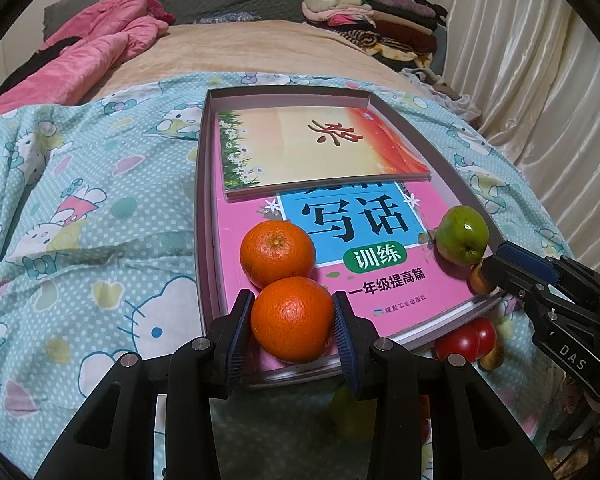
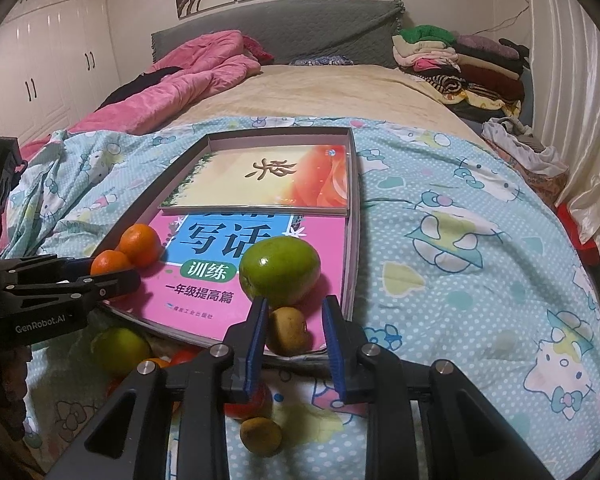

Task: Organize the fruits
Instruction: 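Open the right tool beside the green fruit while the left tool releases the orange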

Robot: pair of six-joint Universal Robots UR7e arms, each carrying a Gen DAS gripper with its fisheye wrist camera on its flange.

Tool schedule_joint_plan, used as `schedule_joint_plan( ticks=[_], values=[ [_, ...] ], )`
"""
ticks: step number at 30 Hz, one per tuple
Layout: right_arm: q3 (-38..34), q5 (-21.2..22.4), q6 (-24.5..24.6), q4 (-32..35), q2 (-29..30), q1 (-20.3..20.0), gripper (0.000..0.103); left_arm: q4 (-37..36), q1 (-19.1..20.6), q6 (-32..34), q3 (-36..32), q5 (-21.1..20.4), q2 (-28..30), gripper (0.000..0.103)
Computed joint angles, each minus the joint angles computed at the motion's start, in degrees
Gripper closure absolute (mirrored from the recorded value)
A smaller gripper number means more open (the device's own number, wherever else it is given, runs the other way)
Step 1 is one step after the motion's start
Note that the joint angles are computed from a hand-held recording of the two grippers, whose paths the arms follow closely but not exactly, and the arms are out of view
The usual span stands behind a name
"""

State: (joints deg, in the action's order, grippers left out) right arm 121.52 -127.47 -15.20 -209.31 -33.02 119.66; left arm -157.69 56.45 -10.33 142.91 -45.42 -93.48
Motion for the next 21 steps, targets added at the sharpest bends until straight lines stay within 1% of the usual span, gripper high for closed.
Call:
schedule_joint_plan(
  ticks=[5,12,16,21],
  values=[
    [0.2,0.7,0.2,-0.2,0.0,-0.1,0.070,0.1,0.1,0.0,-0.1,-0.1,0.0,0.063],
    [0.2,1.2,-0.2,-0.7,0.2,0.2,0.069,0.1,0.2,0.0,-0.2,-0.3,0.0,0.063],
    [0.4,1.7,0.0,-0.5,0.0,0.2,0.066,0.1,0.1,-0.2,0.0,-0.2,-0.1,0.062],
    [0.2,1.5,0.0,-0.4,0.2,0.3,0.065,0.3,0.2,-0.5,0.0,-0.6,-0.4,0.062]
  ],
)
